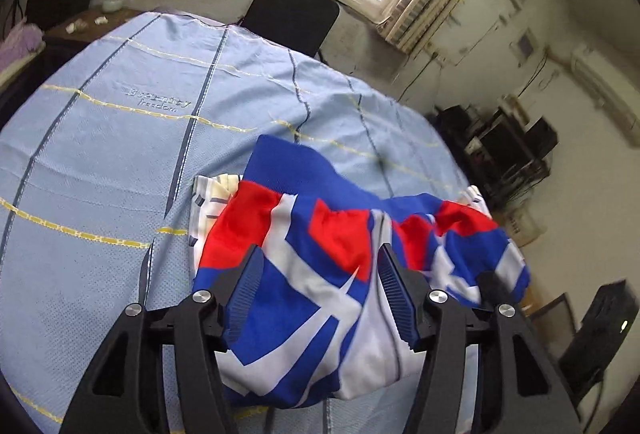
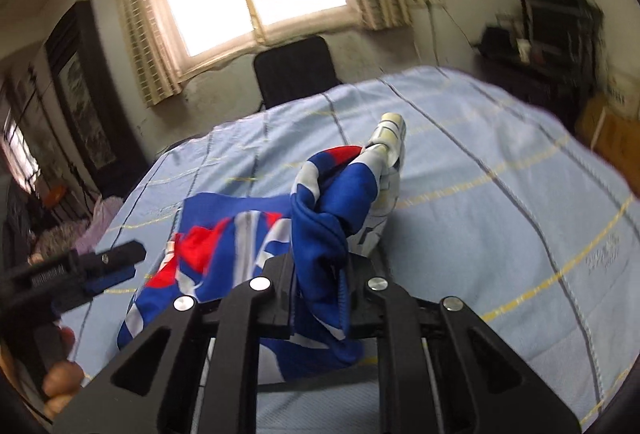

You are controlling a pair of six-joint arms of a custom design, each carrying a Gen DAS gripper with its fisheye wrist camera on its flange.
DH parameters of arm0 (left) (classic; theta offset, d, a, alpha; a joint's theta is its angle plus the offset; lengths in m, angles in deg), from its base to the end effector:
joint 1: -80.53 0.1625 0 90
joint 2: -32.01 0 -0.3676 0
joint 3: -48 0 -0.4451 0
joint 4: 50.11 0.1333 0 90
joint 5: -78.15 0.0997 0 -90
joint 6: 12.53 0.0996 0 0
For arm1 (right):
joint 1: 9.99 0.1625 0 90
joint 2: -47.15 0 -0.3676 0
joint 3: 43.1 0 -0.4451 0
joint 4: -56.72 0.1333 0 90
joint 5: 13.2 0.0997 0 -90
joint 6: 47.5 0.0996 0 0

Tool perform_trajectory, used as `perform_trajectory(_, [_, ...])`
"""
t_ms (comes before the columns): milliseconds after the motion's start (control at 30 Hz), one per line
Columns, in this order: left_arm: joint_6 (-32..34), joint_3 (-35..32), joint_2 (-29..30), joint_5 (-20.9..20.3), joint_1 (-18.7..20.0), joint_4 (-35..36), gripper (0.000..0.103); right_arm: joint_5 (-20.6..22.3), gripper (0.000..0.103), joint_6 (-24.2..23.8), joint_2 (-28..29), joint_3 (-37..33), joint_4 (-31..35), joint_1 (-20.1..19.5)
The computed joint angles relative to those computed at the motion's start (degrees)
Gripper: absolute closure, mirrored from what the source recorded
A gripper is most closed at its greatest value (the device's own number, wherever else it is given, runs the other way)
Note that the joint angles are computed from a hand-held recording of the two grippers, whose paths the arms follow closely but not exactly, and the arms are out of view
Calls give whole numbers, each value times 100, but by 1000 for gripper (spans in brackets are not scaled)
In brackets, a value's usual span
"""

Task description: Fold large clothes

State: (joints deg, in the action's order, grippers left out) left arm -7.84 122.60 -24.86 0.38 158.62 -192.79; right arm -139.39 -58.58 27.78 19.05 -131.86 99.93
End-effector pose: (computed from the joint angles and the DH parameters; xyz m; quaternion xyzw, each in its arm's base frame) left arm -0.0063 -0.7778 0.3121 0.1053 0.9431 -0.3044 0.0826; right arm 0.3412 -0.7230 0.0194 0.0844 -0.8483 0.4646 0.2394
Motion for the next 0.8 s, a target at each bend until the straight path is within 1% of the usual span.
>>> perform_trajectory(67, [-55, -44, -39, -283, 54, 71, 38, 0, 89, -586, 316, -318, -162, 148])
perform_trajectory(100, [-77, -70, -65, -503, 89, 127, 36, 20, 89, -840, 420, -399, -237, 205])
perform_trajectory(133, [-95, -103, -76, -723, 123, 188, 33, 46, 89, -1156, 541, -481, -327, 277])
perform_trajectory(200, [-109, -171, -86, -1103, 177, 329, 28, 77, 89, -1589, 743, -651, -406, 357])
perform_trajectory(233, [-97, -182, -91, -1275, 198, 375, 24, 80, 89, -1769, 814, -698, -448, 388])
perform_trajectory(267, [-75, -178, -96, -1347, 197, 395, 21, 96, 89, -1968, 900, -764, -484, 420])
perform_trajectory(433, [174, -141, -65, -1363, 125, 526, 20, 257, 90, -2388, 1074, -889, -311, 500])
perform_trajectory(500, [194, -189, 1, -1318, 106, 611, 20, 287, 90, -2592, 1139, -892, -346, 519])
perform_trajectory(567, [186, -372, 197, -1202, 130, 716, 22, 312, 90, -2784, 1194, -891, -350, 536])
perform_trajectory(600, [165, -511, 316, -1173, 166, 833, 25, 314, 90, -2873, 1234, -903, -362, 552])
perform_trajectory(633, [181, -684, 450, -1277, 221, 1003, 50, 316, 91, -2966, 1258, -907, -373, 557])
perform_trajectory(667, [216, -866, 565, -1615, 321, 1227, 75, 298, 91, -3084, 1275, -911, -372, 551])
perform_trajectory(700, [145, -1041, 668, -1827, 394, 1417, 76, 298, 91, -3080, 1265, -897, -288, 539])
perform_trajectory(767, [154, -1107, 714, -1918, 427, 1470, 78, 317, 92, -3064, 1221, -852, -230, 497])
perform_trajectory(800, [211, -1061, 684, -1874, 404, 1426, 79, 376, 92, -3044, 1131, -749, -210, 477])
